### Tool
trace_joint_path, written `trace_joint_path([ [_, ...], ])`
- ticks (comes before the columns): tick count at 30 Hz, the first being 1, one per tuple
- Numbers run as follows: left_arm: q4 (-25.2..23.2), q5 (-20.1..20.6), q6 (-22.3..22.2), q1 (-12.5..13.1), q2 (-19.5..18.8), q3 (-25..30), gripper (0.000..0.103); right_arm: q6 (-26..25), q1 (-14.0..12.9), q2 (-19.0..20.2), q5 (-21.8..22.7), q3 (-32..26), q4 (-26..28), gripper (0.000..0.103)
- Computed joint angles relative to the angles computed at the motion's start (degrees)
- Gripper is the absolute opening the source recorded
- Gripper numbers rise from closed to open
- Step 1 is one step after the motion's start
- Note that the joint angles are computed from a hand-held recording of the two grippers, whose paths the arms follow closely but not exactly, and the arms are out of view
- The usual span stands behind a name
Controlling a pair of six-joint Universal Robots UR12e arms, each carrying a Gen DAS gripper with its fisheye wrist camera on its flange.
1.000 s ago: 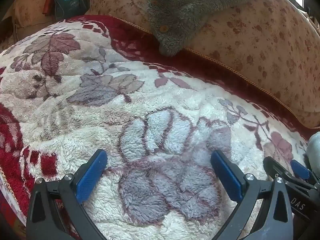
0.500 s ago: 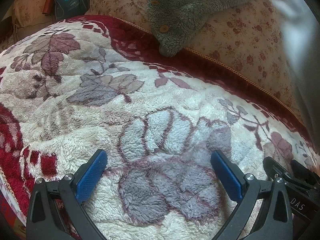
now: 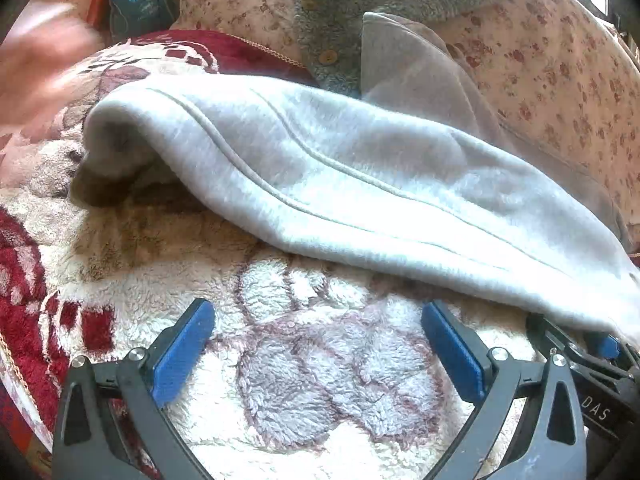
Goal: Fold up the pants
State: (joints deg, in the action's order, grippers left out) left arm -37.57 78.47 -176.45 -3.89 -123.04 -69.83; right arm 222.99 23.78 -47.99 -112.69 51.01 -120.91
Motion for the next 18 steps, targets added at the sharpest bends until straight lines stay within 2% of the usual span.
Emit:
trace_joint_path([
  [13,0.1,0.0,0.0,0.0,0.0,0.0,0.103,-0.1,0.0,-0.1,-0.1,0.2,-0.3,0.103],
  [18,-0.5,1.3,0.6,-0.3,-0.1,0.3,0.103,-0.1,0.0,-0.1,-0.1,0.3,-0.3,0.103],
])
